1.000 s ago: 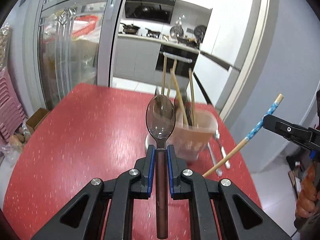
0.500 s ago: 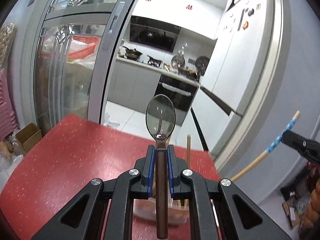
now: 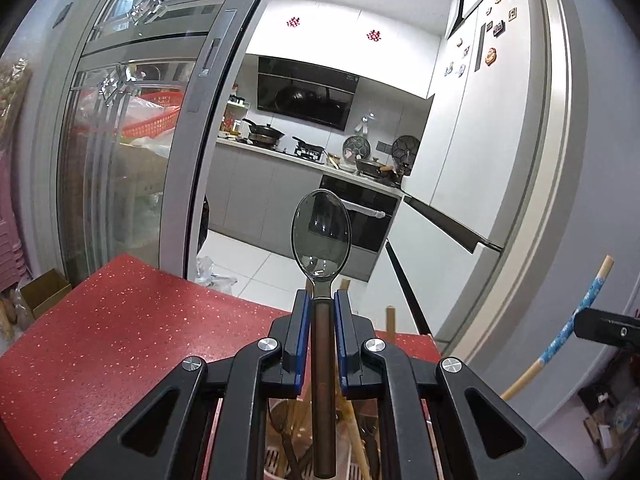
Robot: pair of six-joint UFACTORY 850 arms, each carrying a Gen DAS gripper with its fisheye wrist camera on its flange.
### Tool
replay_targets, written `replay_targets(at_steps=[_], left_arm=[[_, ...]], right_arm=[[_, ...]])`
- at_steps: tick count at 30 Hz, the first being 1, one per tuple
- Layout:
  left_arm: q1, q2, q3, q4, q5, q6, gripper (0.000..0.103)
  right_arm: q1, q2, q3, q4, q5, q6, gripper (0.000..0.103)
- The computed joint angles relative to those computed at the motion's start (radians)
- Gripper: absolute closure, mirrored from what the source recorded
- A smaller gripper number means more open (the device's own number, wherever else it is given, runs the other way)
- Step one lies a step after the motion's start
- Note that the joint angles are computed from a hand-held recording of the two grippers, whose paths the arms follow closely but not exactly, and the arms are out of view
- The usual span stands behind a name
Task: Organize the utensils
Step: 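Carry the blue chopstick and dark spoon up over the beige caddy, then lower the blue chopstick and dark spoon into the caddy with both tools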
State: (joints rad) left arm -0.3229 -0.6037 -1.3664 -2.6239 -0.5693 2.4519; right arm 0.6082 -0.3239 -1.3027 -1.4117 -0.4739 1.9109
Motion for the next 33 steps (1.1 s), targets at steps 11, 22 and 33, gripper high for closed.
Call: replay_targets(at_steps=[11, 22, 33], left_arm=[[-0.022, -0.043, -0.008, -0.09, 0.008, 0.148, 0.066], [-0.026, -0.047, 0.005, -0.111, 0.064, 0.212, 0.066], [-0.033, -0.048, 0.007, -0.117, 0.101, 0.233, 0.066]], right_arm=[[-0.032, -0.078, -0.055, 0.149, 0.038, -0.177, 0.095], [-0.067, -0.167, -0.137, 0.288, 0.097, -0.301, 0.095], [-0.071, -0.22, -0.193, 0.28, 0.103, -0.28, 0.094]])
